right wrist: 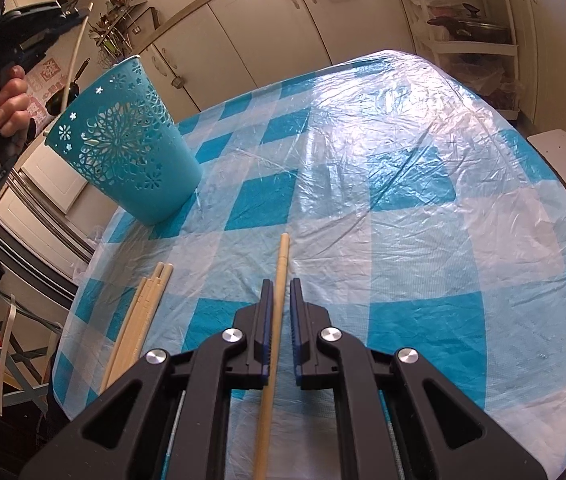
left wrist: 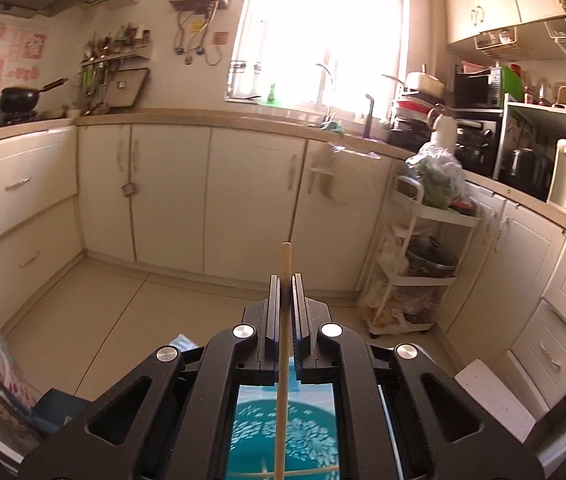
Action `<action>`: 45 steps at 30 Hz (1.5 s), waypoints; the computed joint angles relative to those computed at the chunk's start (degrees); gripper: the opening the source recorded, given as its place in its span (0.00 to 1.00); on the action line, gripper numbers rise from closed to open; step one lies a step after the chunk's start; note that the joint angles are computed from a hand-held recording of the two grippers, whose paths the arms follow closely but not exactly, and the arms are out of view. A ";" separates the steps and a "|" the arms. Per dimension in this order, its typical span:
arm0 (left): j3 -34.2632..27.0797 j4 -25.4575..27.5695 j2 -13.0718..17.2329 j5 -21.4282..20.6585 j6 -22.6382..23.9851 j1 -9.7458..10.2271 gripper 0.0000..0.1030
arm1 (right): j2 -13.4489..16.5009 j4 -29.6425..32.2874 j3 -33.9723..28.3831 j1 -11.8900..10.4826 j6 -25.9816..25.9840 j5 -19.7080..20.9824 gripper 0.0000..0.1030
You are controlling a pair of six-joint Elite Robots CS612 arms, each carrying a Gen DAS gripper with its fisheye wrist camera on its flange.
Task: Organize utensils
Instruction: 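Carry the chopstick over the teal basket and open the left gripper, then carry the held chopstick to the teal basket and open the right gripper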
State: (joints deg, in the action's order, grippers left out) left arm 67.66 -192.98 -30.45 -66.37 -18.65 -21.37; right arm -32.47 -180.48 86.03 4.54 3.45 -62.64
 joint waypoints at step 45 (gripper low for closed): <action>29.97 -1.97 -8.96 -1.94 -17.44 0.08 0.89 | -2.45 -17.12 -5.82 2.83 6.68 7.81 0.06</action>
